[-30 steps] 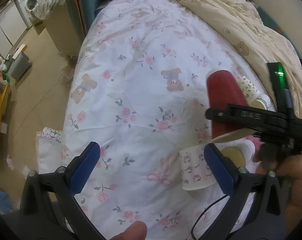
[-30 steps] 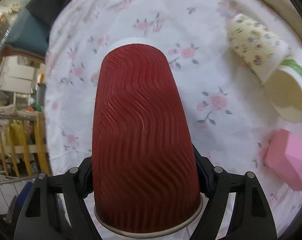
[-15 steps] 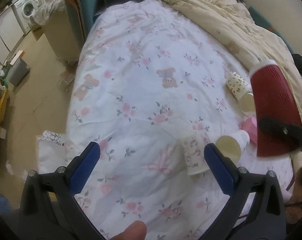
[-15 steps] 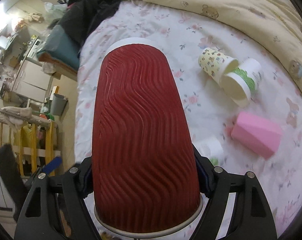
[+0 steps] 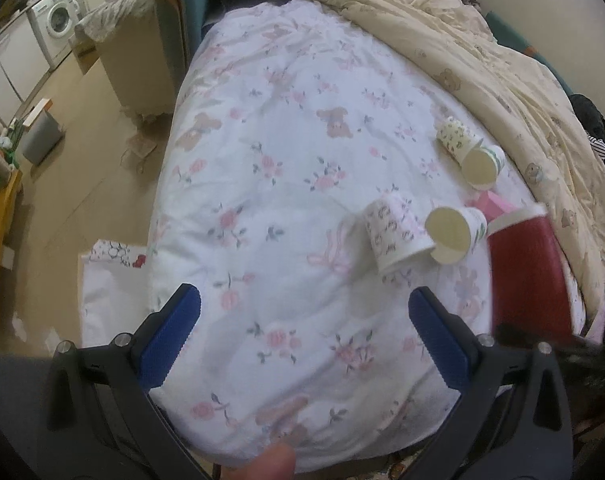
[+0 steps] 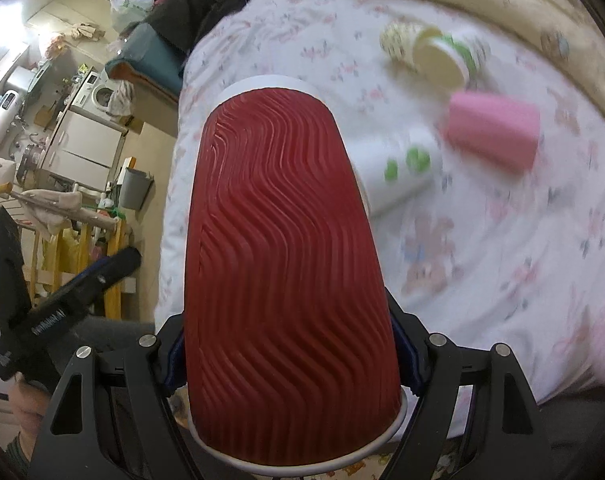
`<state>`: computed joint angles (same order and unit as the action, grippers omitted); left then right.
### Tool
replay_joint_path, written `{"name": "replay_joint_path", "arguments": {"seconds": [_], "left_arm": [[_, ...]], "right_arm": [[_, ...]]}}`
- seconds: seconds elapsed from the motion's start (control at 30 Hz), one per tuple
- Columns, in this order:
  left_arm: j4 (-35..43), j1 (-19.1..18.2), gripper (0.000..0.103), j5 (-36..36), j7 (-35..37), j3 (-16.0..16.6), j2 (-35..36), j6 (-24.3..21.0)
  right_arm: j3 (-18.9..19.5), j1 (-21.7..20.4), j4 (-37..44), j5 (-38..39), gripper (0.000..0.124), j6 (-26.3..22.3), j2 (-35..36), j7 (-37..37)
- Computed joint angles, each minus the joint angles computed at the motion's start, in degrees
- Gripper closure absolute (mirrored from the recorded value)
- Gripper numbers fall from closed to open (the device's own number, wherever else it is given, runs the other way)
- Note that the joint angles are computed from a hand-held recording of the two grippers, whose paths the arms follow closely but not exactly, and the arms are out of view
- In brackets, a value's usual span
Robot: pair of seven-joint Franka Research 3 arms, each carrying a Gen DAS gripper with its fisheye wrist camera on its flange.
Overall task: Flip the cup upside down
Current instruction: 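Lift the red cup with the right gripper toward the left gripper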
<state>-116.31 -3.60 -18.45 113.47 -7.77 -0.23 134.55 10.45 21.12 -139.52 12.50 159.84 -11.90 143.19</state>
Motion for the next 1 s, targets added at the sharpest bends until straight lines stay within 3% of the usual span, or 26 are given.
{"name": "replay_joint_path", "arguments": {"seconds": [0.17, 0.3, 0.83, 1.0], "left_arm": [[-2.0, -0.3, 0.000, 1.4, -0.7, -0.2, -0.2, 1.1], [-3.0, -0.3, 0.000, 2.6, -1.6, -0.1, -0.1, 3.9], [-1.0, 0.2, 0.000, 0.8, -1.5, -0.9, 1.9, -1.0], [-1.4, 0.0, 0.000, 0.4, -1.0, -0.9, 1.6, -0.5]], "right_arm": [[-0.7, 3.0, -1.7, 6.8, 0.042, 3.3, 4.5, -2.6], [-1.0, 3.3, -0.6, 7.1, 0.042, 2.8, 7.0, -3.7], [-1.7, 4.9, 0.8, 21.3, 0.036, 2.2, 10.7, -14.5], [-1.4, 4.8, 1.0, 17.4, 0.028, 2.3, 10.1, -12.2]]}}
